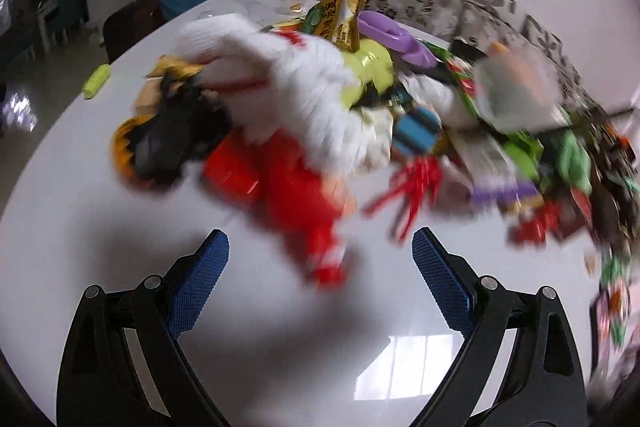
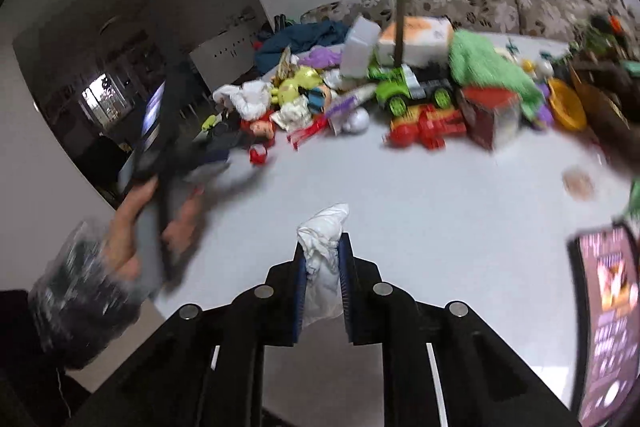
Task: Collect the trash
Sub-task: 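Grasp the white tissue with the right gripper while the left grasps the red fox figure, then lower the tissue and red fox figure into the box and open both grippers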
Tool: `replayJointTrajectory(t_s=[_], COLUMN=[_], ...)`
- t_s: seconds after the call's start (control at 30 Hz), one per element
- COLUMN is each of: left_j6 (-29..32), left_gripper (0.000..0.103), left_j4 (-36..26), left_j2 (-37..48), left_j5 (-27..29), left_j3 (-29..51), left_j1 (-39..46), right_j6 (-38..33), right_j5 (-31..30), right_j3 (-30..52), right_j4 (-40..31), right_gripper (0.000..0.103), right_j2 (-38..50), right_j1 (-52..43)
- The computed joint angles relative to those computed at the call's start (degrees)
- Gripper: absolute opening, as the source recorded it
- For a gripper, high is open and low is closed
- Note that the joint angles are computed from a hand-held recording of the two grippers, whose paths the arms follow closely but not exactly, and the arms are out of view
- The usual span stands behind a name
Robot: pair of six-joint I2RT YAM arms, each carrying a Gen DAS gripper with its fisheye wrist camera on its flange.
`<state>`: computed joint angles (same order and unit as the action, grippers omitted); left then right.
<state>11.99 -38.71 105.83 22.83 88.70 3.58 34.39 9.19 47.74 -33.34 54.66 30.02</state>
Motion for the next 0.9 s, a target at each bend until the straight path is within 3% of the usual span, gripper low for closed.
replayJointTrajectory(t_s=[0.03, 0.07, 0.1, 0.13, 0.23, 0.33, 0.4, 0.5, 0.63, 0.77, 0.83, 0.9], left_j6=[-0.8, -2.3, -2.5, -1.6, 2.2, 8.8, 15.9, 27.8, 42.3, 63.9, 70.9, 70.3], left_gripper=[0.09, 0.081, 0.06, 0.048, 0.048, 0.048, 0.048, 0.048, 0.048, 0.048, 0.048, 0.049], left_j4=[-0.9, -0.4, 3.0, 4.8, 2.0, 0.6, -2.1, -8.9, -19.8, -32.5, -33.5, -29.1], left_j2=[2.2, 3.9, 3.4, 3.1, 1.5, -6.9, -15.5, -26.8, -34.2, -34.8, -33.4, -32.9], left_j5=[-2.1, -5.7, -9.2, -11.5, -2.4, 5.1, 12.1, 17.7, 21.7, 22.6, 19.4, 14.8], left_j3=[2.4, 3.9, 2.4, 1.5, 0.9, -5.8, -11.4, -17.3, -21.3, -25.3, -29.4, -34.6], left_j1=[-1.4, -2.8, -4.0, -4.6, -1.1, 4.5, 10.6, 19.8, 31.2, 46.2, 50.5, 49.5], right_j6=[0.3, 0.7, 1.3, 1.4, 2.3, 3.1, 3.2, 4.9, 8.1, 15.2, 20.1, 25.1], right_j5=[-0.4, -0.9, -1.5, -3.1, -2.6, -0.2, 1.0, 4.8, 10.3, 15.4, 16.3, 15.1], right_j3=[-0.6, -1.5, -2.5, -2.9, -3.6, -2.5, -1.4, 1.0, 3.9, 4.0, 3.1, 0.2], right_j4=[0.2, 0.7, 1.6, 2.0, 3.0, 3.5, 3.7, 2.8, 1.0, -0.7, -1.3, 0.7], right_gripper=[0.017, 0.017, 0.017, 0.017, 0.017, 0.017, 0.017, 0.017, 0.017, 0.017, 0.017, 0.017], right_j2=[-0.3, -0.7, -0.8, -0.9, -1.2, -0.6, 0.2, 1.4, 3.7, 6.1, 8.2, 10.0], right_j1=[-0.1, -0.4, -0.5, -1.5, 0.1, 4.0, 6.2, 12.4, 22.1, 34.2, 39.3, 42.7])
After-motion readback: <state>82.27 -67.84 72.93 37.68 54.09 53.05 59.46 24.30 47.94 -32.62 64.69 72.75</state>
